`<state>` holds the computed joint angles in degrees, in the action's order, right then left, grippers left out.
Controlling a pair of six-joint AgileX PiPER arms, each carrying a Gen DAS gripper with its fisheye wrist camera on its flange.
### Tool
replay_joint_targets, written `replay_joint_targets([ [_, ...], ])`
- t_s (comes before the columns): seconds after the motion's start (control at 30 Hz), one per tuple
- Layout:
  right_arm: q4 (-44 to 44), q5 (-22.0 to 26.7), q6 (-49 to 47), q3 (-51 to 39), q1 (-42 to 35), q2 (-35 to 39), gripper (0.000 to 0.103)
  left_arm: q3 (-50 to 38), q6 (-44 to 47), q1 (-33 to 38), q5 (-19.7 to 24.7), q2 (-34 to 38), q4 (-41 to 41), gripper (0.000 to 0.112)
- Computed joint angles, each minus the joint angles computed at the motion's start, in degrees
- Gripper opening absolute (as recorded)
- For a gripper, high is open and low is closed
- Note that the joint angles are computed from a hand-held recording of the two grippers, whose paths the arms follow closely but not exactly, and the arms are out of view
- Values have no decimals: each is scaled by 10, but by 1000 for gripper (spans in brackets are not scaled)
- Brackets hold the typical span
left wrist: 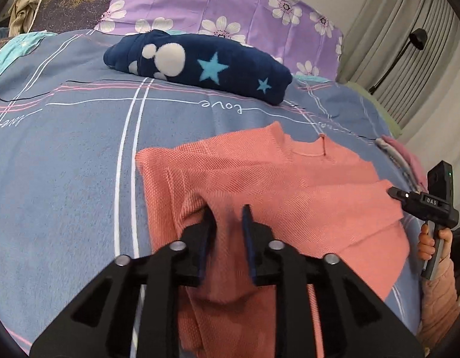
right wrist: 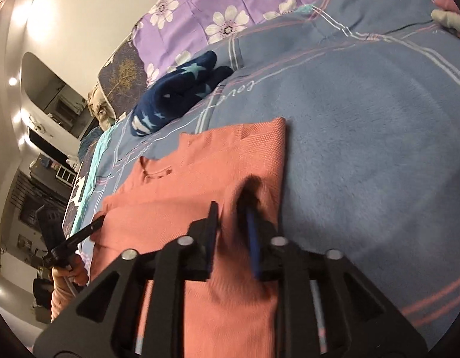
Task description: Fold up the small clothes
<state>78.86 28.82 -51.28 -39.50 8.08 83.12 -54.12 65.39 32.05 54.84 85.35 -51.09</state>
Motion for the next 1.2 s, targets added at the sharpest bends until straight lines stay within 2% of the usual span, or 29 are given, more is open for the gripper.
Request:
replay_joint_targets([
  [0.13, -43, 30, 16, 31, -3, -53, 29, 19, 20, 37, 53, -31, 1, 28],
  [0.17, -63, 26, 26, 32, 6, -56, 29, 18, 16, 31, 49, -31, 6, 28],
  [0.23, -77, 26, 33, 28, 15, -50, 15, 15, 3, 23, 47, -34, 21, 7],
  [0.27, -55, 41, 16, 25, 8, -41, 6, 8, -8, 23, 56, -33, 23, 7],
  [0.37, 52, 111, -48, 11, -47, -22, 6, -27, -33, 36, 98, -25, -6, 7],
  [0.4, 62, 116, -45, -3, -56, -17, 6, -39, -41, 38, 104, -22, -16, 7],
  [0.47, 65, 96, -29, -38, -61, -5, 6, -84, -88, 21, 80, -8, -35, 7],
  [0.5, 70, 78, -19, -60, -62, 9, 6, -94, -110, 10, 58, -2, -40, 12],
  [0.53, 67, 66, -7, -77, -61, 22, 9, -109, -149, -4, 13, 8, -42, 37],
  [0.57, 41, 50, 27, -102, -59, 40, 14, -110, -187, -19, -42, 8, -35, 54],
  [0.6, 14, 41, 57, -119, -55, 53, 22, -109, -206, -27, -74, 8, -32, 66],
  [0.63, 0, 36, 72, -124, -52, 58, 26, -114, -213, -30, -84, 15, -30, 66],
  [0.73, -17, 18, 64, -112, -40, 51, 38, -115, -186, -33, -73, 21, -14, 70],
  [0.77, -28, -1, 64, -103, -34, 44, 43, -108, -173, -37, -79, 19, -3, 71],
  [0.83, -46, -26, 69, -98, -26, 41, 45, -103, -165, -53, -93, 22, 31, 74],
  [0.93, -90, -35, 94, -123, -14, 64, 45, -103, -154, -63, -89, 42, 56, 75],
  [1.0, -142, -41, 131, -149, 4, 84, 51, -104, -151, -74, -92, 52, 69, 75],
  [1.07, -206, -47, 182, -182, 20, 108, 53, -108, -172, -109, -124, 62, 115, 75],
  [1.13, -269, -54, 244, -218, 31, 138, 53, -122, -230, -149, -160, 81, 190, 73],
  [1.17, -289, -53, 267, -237, 34, 154, 53, -131, -243, -157, -162, 90, 205, 67],
  [1.2, -301, -56, 282, -249, 36, 167, 52, -139, -246, -161, -159, 100, 209, 37],
])
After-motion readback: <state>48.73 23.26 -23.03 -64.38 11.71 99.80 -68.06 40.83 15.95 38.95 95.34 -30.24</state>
